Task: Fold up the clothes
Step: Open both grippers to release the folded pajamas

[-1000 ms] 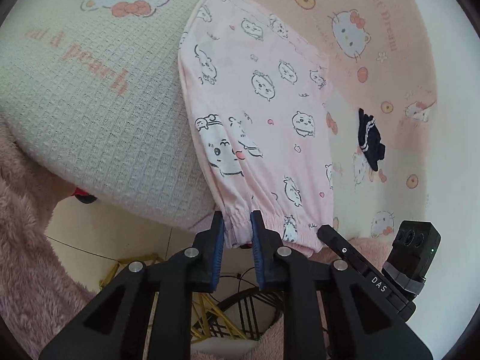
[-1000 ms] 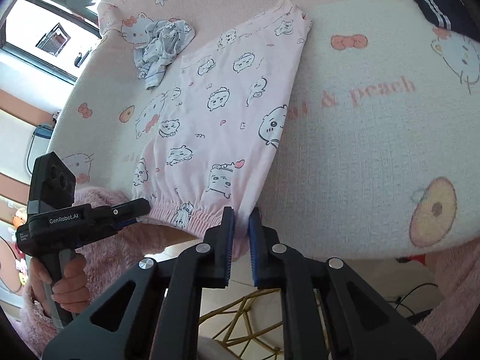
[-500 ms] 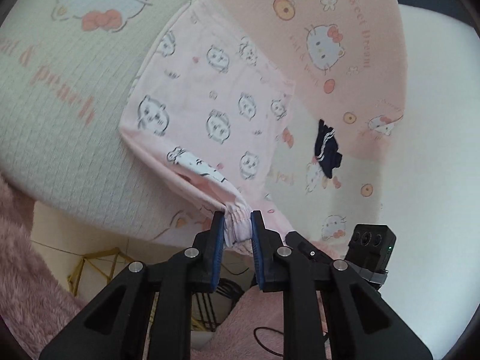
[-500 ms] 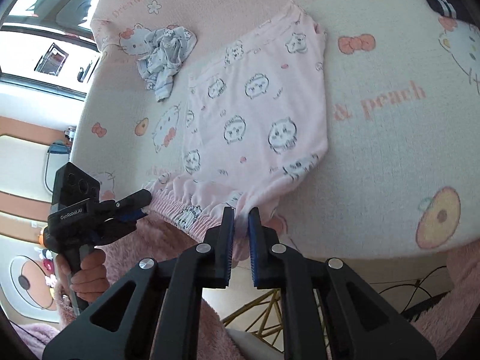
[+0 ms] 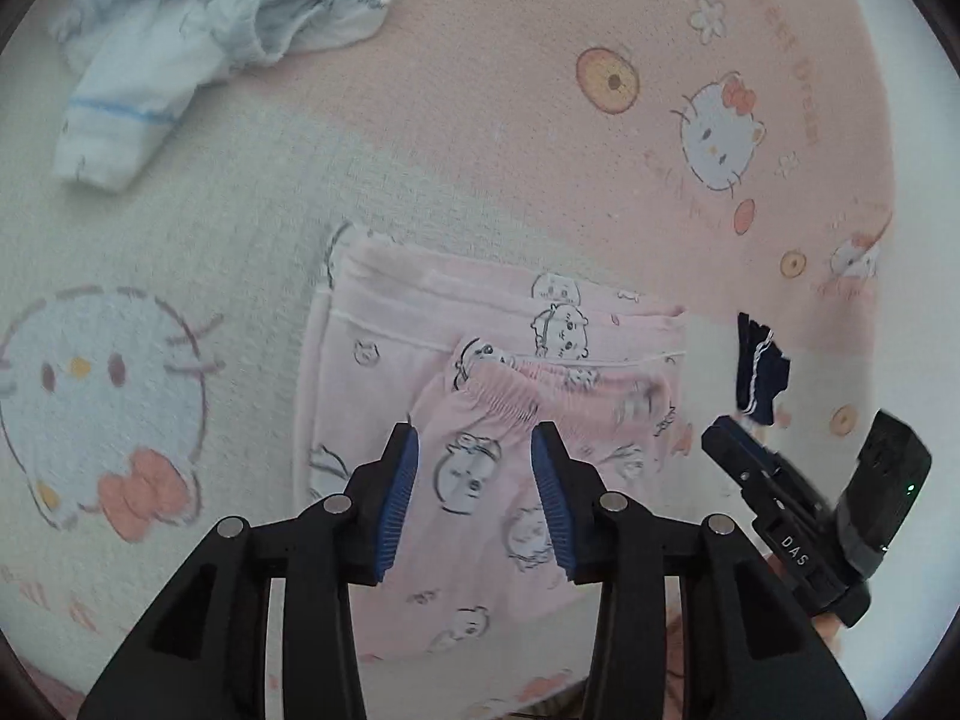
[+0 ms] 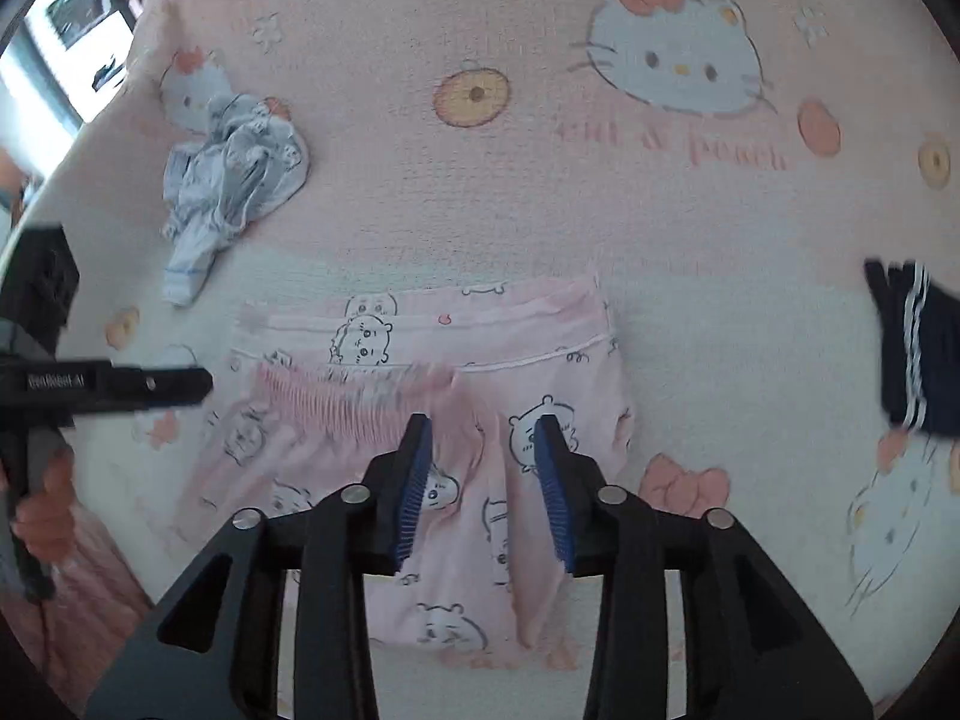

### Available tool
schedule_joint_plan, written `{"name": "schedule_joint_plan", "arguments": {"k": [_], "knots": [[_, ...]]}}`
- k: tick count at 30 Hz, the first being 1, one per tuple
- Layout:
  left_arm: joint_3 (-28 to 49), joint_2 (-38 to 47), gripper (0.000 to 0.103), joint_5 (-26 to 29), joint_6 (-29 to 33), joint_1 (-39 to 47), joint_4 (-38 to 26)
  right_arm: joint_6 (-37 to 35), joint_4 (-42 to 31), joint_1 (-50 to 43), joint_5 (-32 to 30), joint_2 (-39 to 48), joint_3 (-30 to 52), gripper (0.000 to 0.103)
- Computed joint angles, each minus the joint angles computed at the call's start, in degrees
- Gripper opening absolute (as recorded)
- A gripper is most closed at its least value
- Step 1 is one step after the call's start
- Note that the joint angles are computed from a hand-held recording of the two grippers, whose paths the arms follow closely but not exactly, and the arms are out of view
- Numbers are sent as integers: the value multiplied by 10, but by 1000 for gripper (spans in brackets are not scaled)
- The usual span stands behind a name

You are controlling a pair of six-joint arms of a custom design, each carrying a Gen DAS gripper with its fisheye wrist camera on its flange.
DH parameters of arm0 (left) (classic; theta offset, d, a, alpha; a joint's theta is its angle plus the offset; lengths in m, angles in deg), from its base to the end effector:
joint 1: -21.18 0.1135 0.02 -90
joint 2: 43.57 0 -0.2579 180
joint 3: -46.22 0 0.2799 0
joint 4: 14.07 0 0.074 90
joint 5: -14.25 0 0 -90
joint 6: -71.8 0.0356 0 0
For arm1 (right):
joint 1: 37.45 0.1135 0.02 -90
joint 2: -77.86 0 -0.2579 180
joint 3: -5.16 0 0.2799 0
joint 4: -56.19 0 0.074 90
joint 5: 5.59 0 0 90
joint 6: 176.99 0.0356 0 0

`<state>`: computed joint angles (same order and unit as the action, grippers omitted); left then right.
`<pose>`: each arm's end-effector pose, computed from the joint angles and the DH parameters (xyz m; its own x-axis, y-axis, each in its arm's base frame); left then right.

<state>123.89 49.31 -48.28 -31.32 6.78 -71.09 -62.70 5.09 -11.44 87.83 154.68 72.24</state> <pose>0.3207 -0.0993 0.1971 -0.9793 0.0435 -0.1975 0.1383 0.8566 -0.4971 0.2619 0.1255 0.2216 -0.8847 0.0252 -0.4655 -0.0523 0.9868 0.1530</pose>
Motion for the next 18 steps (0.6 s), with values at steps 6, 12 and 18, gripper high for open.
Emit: {"name": "schedule_joint_plan", "arguments": {"k": [6,12,18], "knots": [[-39,-12,49,-26,87,-20,41,-59,29,-8,-11,46,-30,49],[-25,31,28,-65,98,-60,38,-56,70,-67,-172,105,-29,42],[-45,-40,9,-99,98,-72,65,-78,66,-45,-112,65,-22,6]]}}
